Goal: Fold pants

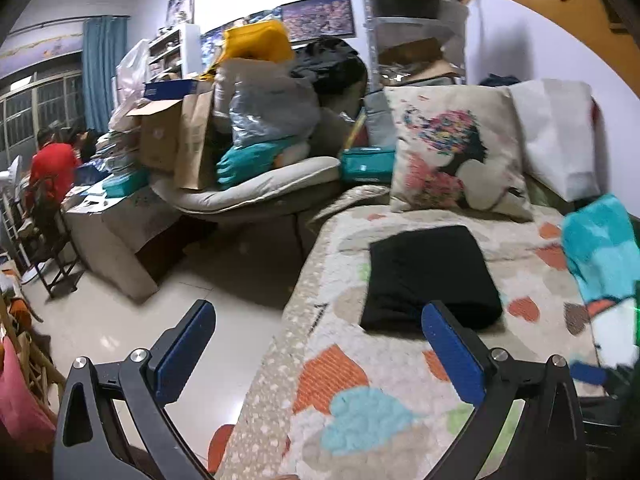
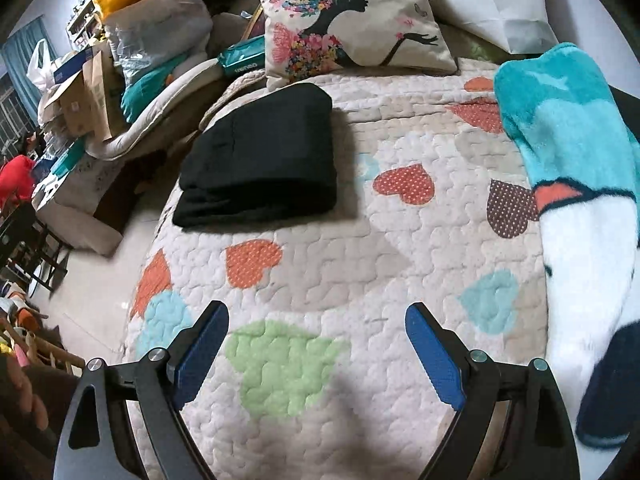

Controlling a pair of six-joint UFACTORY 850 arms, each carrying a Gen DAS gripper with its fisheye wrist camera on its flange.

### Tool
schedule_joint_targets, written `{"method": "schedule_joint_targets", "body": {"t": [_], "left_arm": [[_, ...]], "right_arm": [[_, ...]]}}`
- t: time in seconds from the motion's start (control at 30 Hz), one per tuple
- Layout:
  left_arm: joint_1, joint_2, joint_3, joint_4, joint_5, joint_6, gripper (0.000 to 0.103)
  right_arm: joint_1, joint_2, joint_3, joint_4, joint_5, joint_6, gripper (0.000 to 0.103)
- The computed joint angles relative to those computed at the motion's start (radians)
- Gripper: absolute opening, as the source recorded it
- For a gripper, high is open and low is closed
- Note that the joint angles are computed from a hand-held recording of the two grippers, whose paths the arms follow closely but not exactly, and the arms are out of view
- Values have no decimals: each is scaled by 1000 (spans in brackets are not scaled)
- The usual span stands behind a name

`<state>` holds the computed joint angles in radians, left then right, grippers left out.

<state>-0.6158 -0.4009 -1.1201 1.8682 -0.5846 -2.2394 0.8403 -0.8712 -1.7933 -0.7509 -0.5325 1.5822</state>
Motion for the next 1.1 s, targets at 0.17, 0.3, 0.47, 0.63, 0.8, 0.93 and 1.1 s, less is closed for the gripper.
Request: {"method": "schedule_joint_targets", "body": {"t": [0.17,0.3,0.47,0.63,0.8,0.93,1.1], "left_arm": [[-37,48,57,47,-2,-58,103],[-49,65,75,56,43,-64,103],[-57,50,56,-56,69,37,103],[-56,45,55,-84,75,70,103],[-40,35,48,-103,129,80,103],[-23,23,36,-149,180,119,103],[-11,10,29,-194,213,145,103]], "right_arm": [[37,-6,-21,-92,-74,17,93],[56,13,6,-130,-70,58,94],[68,8,3,-115,-90,36,94],[70,2,-4,-107,-97,27,94],[70,-15,-28,-69,-107,-17,94],[71,-28,-44,-57,-118,-38,94],[70,-32,-50,-67,-124,-23,94]]}}
